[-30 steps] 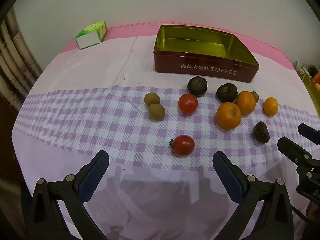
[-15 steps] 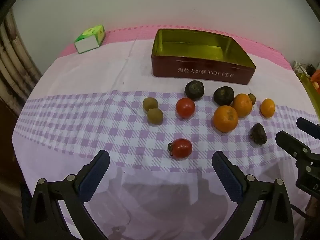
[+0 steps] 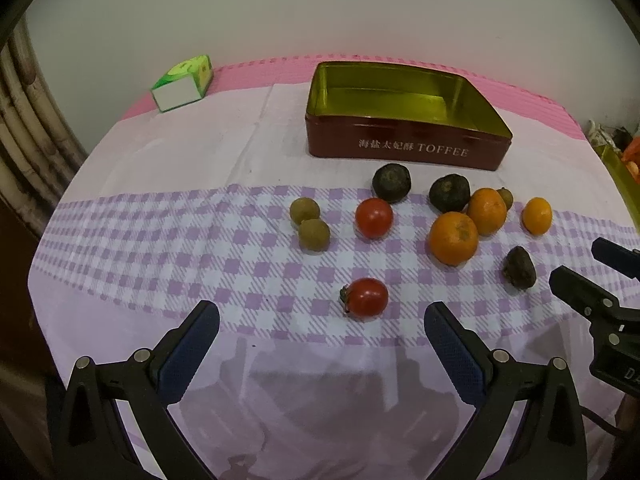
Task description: Organize fruits
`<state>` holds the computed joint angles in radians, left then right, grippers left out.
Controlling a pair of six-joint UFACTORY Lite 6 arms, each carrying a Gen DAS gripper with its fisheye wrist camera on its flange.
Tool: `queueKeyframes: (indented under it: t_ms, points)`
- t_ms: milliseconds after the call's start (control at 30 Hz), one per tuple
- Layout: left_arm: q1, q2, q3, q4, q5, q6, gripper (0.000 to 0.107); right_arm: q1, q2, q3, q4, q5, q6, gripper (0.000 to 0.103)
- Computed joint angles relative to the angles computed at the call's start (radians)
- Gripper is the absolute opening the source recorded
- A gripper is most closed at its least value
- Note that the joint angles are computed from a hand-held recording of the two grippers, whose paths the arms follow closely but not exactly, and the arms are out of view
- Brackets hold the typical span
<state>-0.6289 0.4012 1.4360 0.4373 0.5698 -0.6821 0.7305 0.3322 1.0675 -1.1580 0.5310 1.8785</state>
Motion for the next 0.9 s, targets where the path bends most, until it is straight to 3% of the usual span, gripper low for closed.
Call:
queueKeyframes:
  t_ms: [900]
  points:
    - [0.039, 0.014, -0.017, -0.11, -0.019, 0.126, 0.102, -0.005, 0.026, 0.007, 0.013, -0.028, -0.015, 0.075]
